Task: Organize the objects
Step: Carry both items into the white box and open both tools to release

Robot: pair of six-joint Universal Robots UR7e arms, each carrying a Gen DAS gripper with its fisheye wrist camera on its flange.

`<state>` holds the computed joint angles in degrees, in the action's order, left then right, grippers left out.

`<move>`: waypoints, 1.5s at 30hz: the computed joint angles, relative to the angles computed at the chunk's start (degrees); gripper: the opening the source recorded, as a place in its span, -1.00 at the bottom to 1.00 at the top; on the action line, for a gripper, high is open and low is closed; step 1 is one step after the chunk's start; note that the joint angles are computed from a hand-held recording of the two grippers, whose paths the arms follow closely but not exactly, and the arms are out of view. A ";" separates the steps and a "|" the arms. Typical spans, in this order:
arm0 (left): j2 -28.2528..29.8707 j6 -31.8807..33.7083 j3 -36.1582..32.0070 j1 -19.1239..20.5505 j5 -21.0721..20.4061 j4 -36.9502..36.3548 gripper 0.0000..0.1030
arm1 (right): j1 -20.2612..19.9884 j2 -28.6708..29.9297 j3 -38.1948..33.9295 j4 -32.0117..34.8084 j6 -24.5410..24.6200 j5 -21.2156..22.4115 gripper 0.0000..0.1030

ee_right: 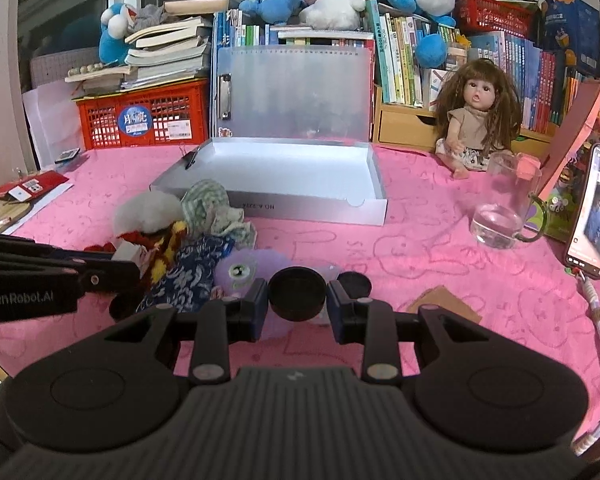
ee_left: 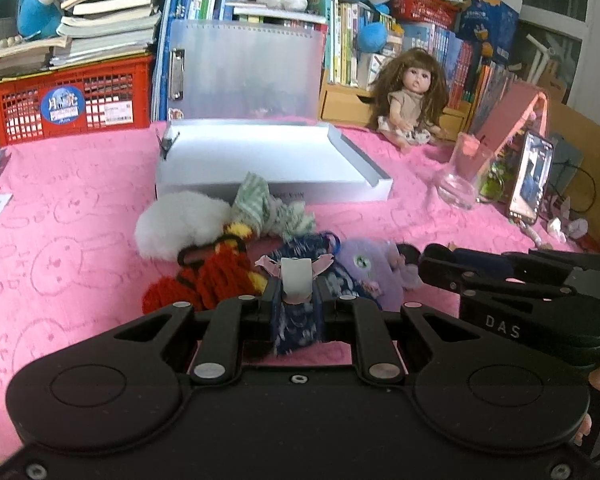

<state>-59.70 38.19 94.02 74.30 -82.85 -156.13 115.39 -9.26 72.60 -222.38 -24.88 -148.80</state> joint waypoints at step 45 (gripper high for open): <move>42.78 -11.72 -68.76 -1.18 6.07 32.71 -0.70 | -11.88 -3.81 -22.48 46.77 20.41 13.03 -0.29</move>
